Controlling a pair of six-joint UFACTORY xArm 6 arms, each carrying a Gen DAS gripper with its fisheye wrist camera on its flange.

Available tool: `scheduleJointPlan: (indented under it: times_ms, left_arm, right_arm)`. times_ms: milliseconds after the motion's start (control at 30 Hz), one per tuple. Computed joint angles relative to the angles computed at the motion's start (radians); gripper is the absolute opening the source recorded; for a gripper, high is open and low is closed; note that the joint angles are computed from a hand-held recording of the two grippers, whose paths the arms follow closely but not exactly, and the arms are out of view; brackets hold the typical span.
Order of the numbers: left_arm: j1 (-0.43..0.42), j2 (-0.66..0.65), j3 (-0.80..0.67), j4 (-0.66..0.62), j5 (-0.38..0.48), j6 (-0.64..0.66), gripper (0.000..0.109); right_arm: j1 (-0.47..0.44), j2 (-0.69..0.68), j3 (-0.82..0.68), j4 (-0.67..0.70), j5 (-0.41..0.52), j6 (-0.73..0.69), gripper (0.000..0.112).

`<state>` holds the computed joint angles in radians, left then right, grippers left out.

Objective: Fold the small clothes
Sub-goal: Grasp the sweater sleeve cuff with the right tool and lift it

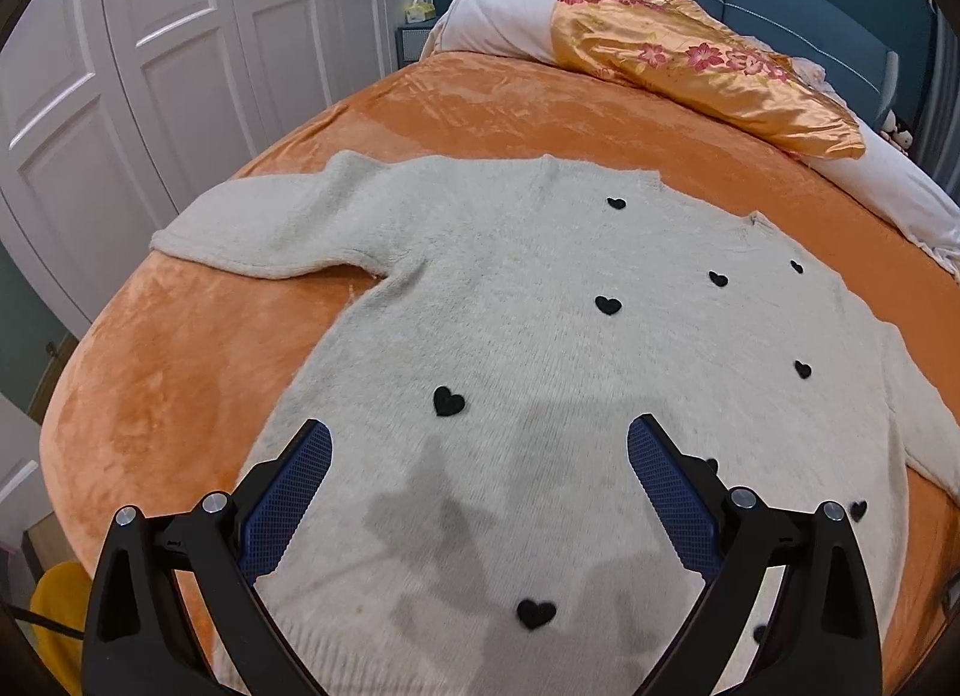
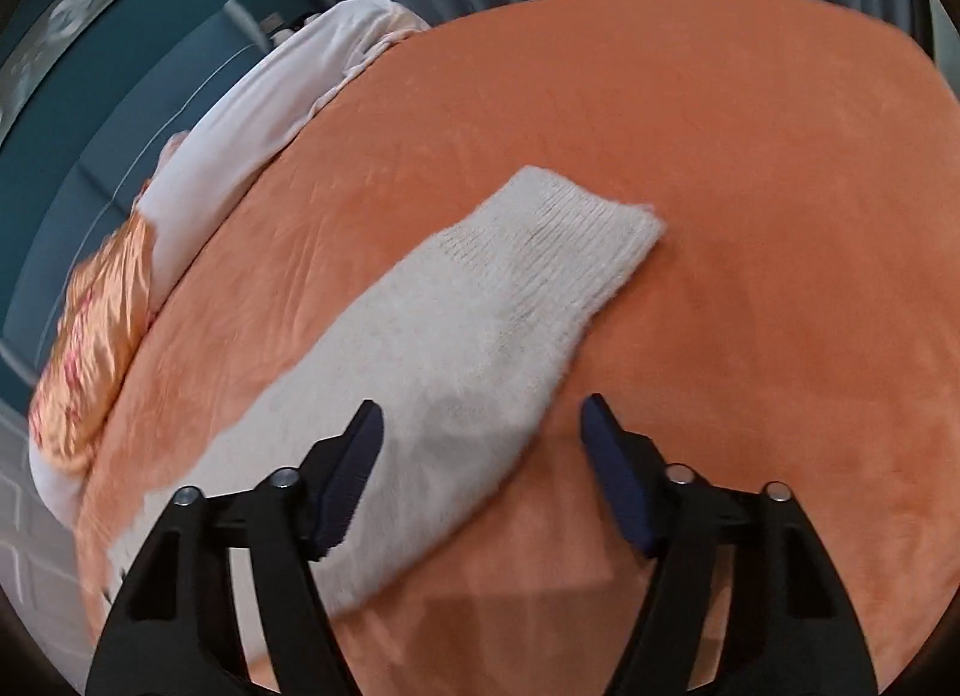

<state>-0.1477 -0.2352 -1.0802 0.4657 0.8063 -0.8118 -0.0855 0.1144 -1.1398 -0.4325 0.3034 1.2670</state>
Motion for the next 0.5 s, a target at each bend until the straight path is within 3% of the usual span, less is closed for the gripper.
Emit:
scheduleJointPlan:
  times_ms: [33,67,167,233,400,500]
  left_arm:
    - [0.002,0.011,-0.007,-0.001,-0.001,0.001,0.096]
    - [0.007,0.023,-0.013,-0.011,-0.009,0.011,0.095]
    - [0.02,0.045,-0.031,-0.015,-0.022,0.022,0.092]
    - [0.031,0.055,-0.041,-0.013,-0.042,0.022,0.092]
    - [0.064,0.083,-0.087,-0.044,-0.1,0.023,0.092]
    - [0.087,0.104,-0.113,-0.116,-0.14,0.052,0.093]
  right_arm:
    - [0.006,0.016,-0.018,0.05,-0.01,-0.049,0.024]
    - [0.015,0.024,-0.031,0.079,-0.022,-0.072,0.013]
    - [0.068,0.035,-0.098,0.014,-0.113,-0.07,0.011]
    - [0.153,0.053,-0.191,0.045,-0.146,-0.223,0.011]
    - [0.434,0.207,-0.486,0.365,-0.175,-0.746,0.011]
    - [0.582,0.383,-0.737,0.621,-0.039,-1.055,0.012]
